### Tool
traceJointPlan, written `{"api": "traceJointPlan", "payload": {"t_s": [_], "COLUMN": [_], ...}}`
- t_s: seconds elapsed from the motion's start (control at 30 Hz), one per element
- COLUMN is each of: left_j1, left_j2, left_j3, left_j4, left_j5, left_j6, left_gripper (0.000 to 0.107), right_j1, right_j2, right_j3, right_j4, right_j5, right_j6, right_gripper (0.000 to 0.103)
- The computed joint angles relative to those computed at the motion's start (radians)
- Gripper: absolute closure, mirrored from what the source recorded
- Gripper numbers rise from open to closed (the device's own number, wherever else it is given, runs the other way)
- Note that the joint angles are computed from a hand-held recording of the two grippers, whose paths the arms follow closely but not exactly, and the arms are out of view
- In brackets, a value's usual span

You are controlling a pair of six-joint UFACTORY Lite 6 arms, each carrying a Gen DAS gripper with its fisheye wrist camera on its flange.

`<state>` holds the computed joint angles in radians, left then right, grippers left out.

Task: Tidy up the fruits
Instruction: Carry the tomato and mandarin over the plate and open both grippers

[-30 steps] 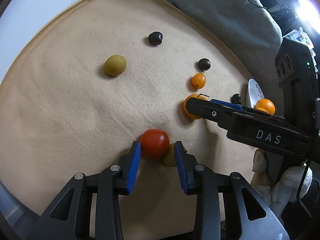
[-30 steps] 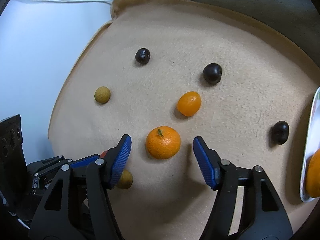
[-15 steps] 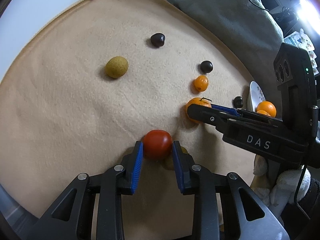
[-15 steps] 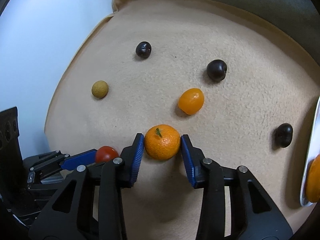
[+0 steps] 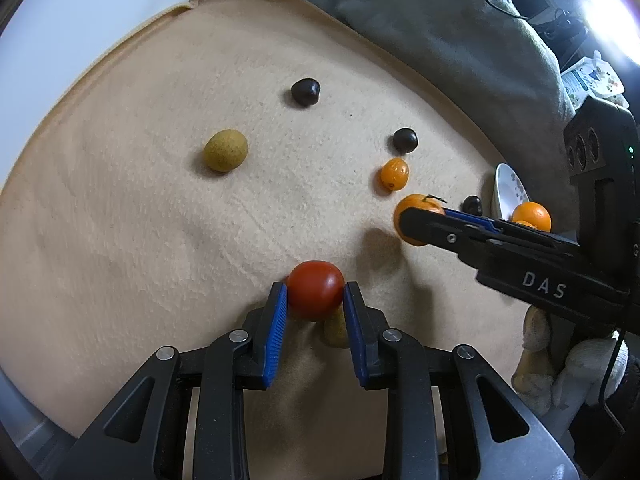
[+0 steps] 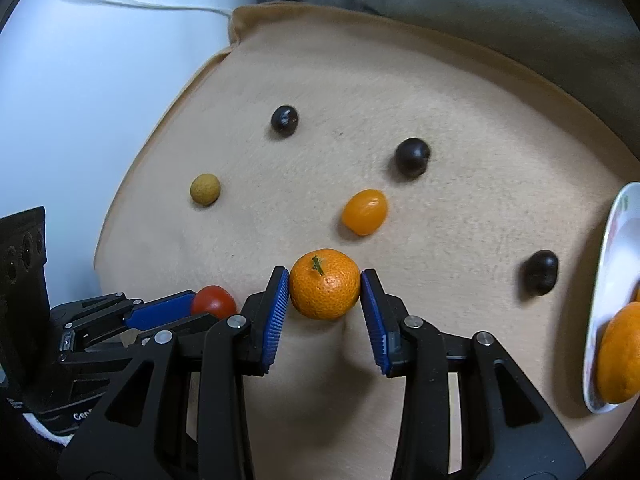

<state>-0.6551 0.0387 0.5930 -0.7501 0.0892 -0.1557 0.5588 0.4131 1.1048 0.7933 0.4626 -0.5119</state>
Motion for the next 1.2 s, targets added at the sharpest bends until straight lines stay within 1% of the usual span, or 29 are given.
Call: {"api": "traceJointPlan", "payload": {"t_s": [0.13, 0.23, 0.37, 0.47, 0.57, 0.73, 0.93, 1.07, 1.2], "left_j1": [0.007, 0.006, -0.010, -0.024, -0.039, -0.071, -0.108, -0.132, -0.149], "left_j2": [-0.004, 0.002, 0.045, 0.088, 0.139, 0.253, 0.380, 0.479, 0.549], "left_j3": [0.020, 0.049, 0.133, 0.204, 0.277, 0.426, 0.597, 0.732, 0.833], "left_j4": [0.082, 0.111, 0.187, 0.201, 0.174, 0.158, 0.149, 0.188, 0.212], "left_j5": [0.009, 0.015, 0.028, 0.038, 0.047, 0.069, 0.103, 0.132, 0.156], "left_j6": [-0.064, -0.089, -0.152, -0.154, -0.119, -0.092, -0.067, -0.098, -0.115], "left_gripper": [0.080, 0.080, 0.080, 0.080, 0.080, 0.080, 0.080, 0.080, 0.080], "right_j1": [-0.050, -0.101, -0.189, -0.259, -0.338, -0.448, -0.553, -0.619, -0.671], "right_j2": [-0.087, -0.161, -0.225, -0.253, -0.280, -0.298, -0.303, -0.288, -0.253], "right_j3": [-0.071, -0.125, -0.158, -0.153, -0.150, -0.138, -0.149, -0.137, -0.103], "right_j4": [0.013, 0.005, -0.010, -0.033, -0.068, -0.100, -0.112, -0.118, -0.127], "right_j5": [0.007, 0.015, 0.038, 0.067, 0.092, 0.132, 0.141, 0.149, 0.159], "right_j6": [-0.040, -0.061, -0.081, -0.080, -0.084, -0.106, -0.159, -0.197, -0.217], "right_gripper": [0.064, 0.064, 0.064, 0.064, 0.064, 0.064, 0.064, 0.064, 0.064]}}
